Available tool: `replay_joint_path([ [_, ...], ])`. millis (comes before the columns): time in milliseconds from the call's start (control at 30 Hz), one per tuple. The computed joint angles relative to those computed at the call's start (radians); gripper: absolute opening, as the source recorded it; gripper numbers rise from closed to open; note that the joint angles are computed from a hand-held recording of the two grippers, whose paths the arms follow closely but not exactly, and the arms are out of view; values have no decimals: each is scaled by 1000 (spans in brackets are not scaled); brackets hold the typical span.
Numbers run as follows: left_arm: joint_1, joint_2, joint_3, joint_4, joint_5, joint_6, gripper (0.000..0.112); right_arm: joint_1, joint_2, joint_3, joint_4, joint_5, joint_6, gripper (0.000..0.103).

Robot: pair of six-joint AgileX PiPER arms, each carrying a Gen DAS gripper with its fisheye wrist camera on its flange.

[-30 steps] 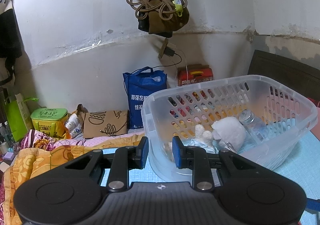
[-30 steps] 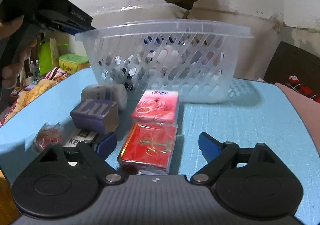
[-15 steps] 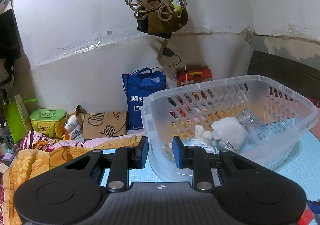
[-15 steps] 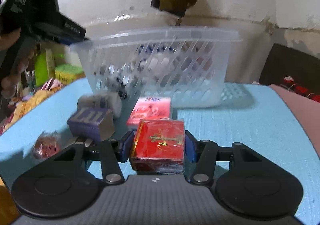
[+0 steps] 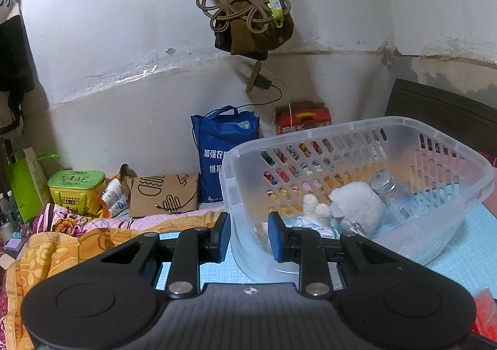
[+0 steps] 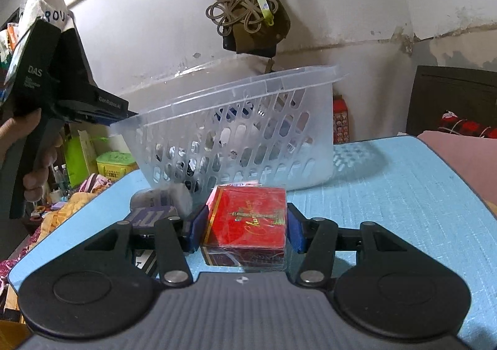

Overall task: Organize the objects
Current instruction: 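Carry the red box over the basket with the right gripper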

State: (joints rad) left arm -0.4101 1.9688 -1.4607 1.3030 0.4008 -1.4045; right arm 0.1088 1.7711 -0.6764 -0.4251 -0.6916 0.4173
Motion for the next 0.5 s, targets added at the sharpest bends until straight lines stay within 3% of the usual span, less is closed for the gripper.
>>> replay_joint_path([
  [500, -5, 3, 3, 19, 6, -24, 31, -51, -64, 23, -54, -4, 22, 56],
])
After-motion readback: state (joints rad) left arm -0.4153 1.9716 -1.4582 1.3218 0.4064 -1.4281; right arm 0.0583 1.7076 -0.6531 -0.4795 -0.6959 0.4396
